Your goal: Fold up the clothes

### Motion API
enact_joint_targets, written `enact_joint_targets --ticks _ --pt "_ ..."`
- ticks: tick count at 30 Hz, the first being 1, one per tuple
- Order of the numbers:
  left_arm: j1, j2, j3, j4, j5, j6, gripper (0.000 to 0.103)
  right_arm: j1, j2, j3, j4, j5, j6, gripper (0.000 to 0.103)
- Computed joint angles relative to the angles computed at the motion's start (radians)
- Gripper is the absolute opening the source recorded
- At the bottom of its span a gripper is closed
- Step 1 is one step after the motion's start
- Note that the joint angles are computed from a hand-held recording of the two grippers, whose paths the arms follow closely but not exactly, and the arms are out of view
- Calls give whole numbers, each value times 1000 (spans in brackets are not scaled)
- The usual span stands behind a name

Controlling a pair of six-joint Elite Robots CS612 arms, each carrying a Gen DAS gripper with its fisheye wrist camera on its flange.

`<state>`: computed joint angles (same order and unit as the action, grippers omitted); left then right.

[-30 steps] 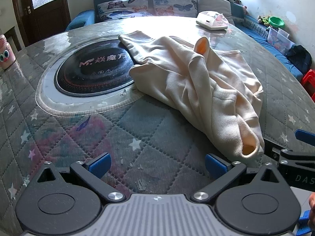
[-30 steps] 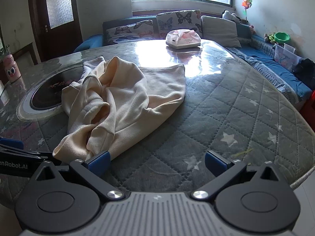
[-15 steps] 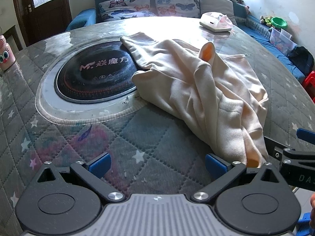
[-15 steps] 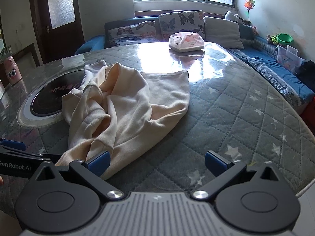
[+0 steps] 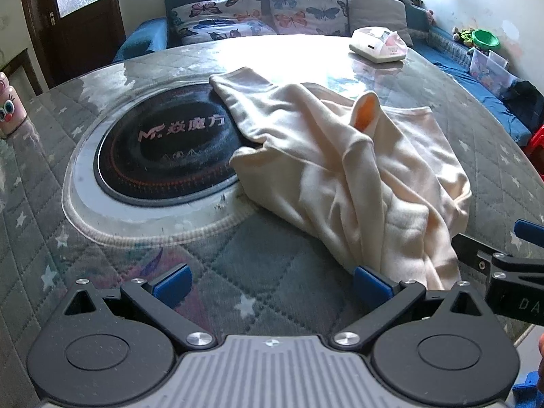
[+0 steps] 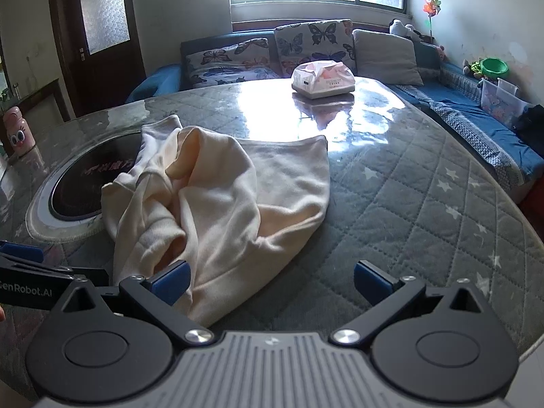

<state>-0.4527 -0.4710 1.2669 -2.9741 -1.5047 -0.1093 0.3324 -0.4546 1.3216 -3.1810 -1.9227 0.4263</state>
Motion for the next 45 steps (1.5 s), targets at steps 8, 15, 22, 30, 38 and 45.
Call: enact_joint_targets --ticks 8,15,22,30,38,45 --pt "0 14 -44 10 5 7 103 -12 19 -44 6 10 -30 103" --pt "2 36 -104 16 -13 18 103 -25 40 -96 20 33 -66 100" --pt "0 59 -162 36 -8 24 103 -38 54 -126 27 55 -73 97" --pt "-6 80 -204 50 -11 32 102 -50 60 -139 39 66 -58 92" --pt "-4 109 -259 67 -40 52 74 -65 64 -146 32 89 -35 82" --pt "2 135 -291 73 -49 89 40 -75 77 -173 41 126 -42 76"
